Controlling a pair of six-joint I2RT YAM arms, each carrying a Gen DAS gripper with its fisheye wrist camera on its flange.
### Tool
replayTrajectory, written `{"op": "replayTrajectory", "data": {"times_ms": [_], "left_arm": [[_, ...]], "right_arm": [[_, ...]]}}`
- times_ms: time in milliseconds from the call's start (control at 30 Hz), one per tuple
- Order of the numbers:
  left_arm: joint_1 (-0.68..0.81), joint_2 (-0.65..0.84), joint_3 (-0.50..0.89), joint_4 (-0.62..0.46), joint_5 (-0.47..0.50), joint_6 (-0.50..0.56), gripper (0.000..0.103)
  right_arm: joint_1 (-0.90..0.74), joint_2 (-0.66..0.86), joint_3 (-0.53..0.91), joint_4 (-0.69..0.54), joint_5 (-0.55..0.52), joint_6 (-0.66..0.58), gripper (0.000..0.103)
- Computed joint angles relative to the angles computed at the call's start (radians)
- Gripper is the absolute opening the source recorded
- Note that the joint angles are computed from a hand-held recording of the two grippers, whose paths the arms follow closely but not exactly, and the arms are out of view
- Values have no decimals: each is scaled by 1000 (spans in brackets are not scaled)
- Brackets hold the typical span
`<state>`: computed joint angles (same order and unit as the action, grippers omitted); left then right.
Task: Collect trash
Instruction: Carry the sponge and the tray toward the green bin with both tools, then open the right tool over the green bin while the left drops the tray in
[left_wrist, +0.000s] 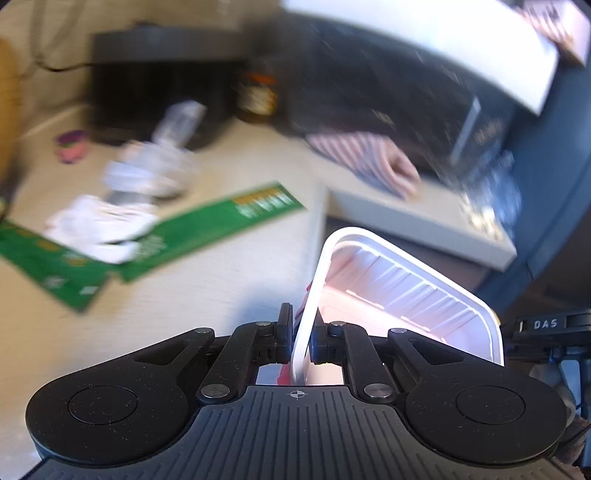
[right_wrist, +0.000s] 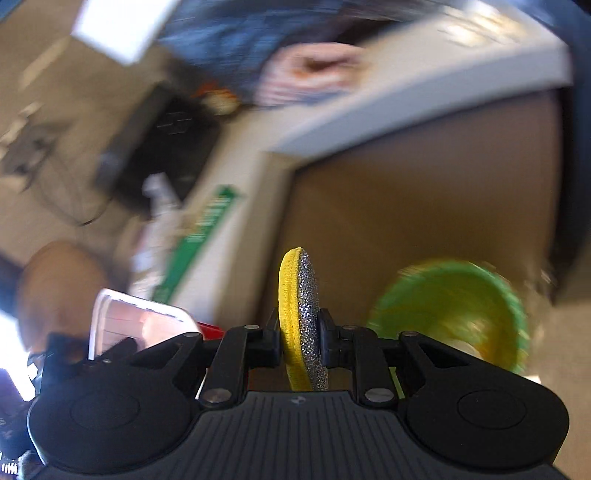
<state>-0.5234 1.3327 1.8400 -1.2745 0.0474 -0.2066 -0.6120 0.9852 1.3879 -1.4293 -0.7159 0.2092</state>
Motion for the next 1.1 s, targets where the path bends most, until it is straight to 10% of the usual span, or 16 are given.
{"op": "replayTrajectory", "data": {"times_ms": [167,600,767,1100], "left_arm": [[-81,112,-39,51,-27,24,12],[-173,317,45,131,-116,118,16],[-164,350,86,130,-89,76,32],[-127,407,172,82,26,1,28]], "right_arm": [[-156,6,-225,30,29,-113,19],[-28,323,-613,607,131,128,23],[-63,386,-581,607,147,110,45],[-191,496,-515,546,24,4,59]]}}
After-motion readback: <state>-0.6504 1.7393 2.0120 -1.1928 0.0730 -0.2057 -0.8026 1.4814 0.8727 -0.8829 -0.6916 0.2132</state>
